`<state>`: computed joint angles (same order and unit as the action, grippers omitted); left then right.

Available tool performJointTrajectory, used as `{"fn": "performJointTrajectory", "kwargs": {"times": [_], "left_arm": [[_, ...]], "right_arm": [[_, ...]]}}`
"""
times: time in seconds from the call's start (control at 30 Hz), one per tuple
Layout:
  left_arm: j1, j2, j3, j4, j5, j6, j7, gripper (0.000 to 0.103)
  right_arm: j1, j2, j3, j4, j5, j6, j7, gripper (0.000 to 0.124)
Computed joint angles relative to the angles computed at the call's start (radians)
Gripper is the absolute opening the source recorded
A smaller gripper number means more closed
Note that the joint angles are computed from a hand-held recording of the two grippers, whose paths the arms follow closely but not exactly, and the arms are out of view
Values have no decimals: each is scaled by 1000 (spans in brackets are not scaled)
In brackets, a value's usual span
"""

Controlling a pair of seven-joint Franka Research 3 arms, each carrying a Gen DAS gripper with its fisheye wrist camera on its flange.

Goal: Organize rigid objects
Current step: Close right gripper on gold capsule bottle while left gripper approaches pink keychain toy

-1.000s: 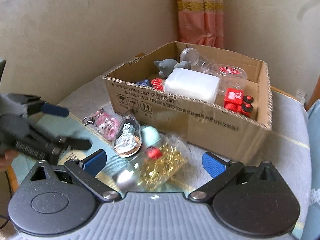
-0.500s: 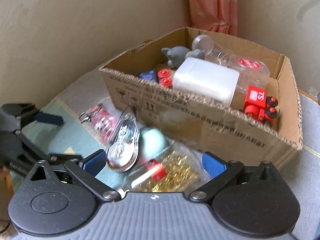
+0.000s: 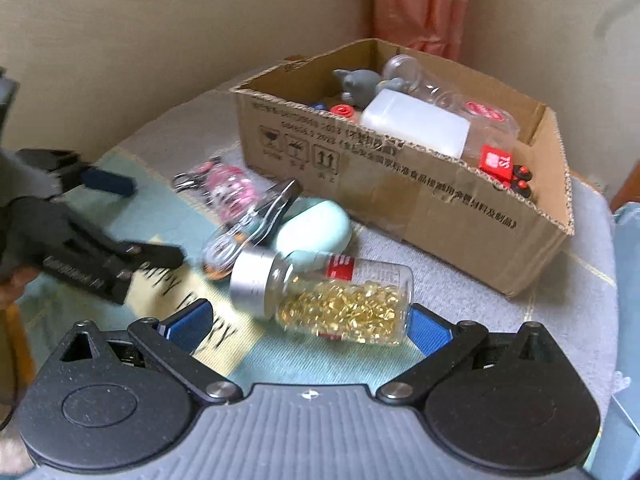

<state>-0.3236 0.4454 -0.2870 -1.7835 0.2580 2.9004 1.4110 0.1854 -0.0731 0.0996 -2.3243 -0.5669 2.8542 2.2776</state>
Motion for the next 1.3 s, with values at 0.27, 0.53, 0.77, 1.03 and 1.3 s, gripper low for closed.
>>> {"fn": "performJointTrajectory", "kwargs": {"times": [0.27,0.53,0.77,1.03,1.3], "left_arm": [[24,8,-28,4,-19,5,47,102],[48,37,-64,36,-73,24,109,102],[-19,66,11,80,-1,93,56,102],[-41,104,25,129,46,100,53,102],[-80,112,90,151,106,91,-22,102]], "right_arm": [[-8,17,-11,20,-225,-31,303,103],[-18,5,-18,10,-316,-138,450,103],[-35,-2,-21,-12,-339,-95,511,103],[-38,-4,-22,-16,-380,-88,552,103],[-36,6,-27,-10,-399,-79,565,103]]}}
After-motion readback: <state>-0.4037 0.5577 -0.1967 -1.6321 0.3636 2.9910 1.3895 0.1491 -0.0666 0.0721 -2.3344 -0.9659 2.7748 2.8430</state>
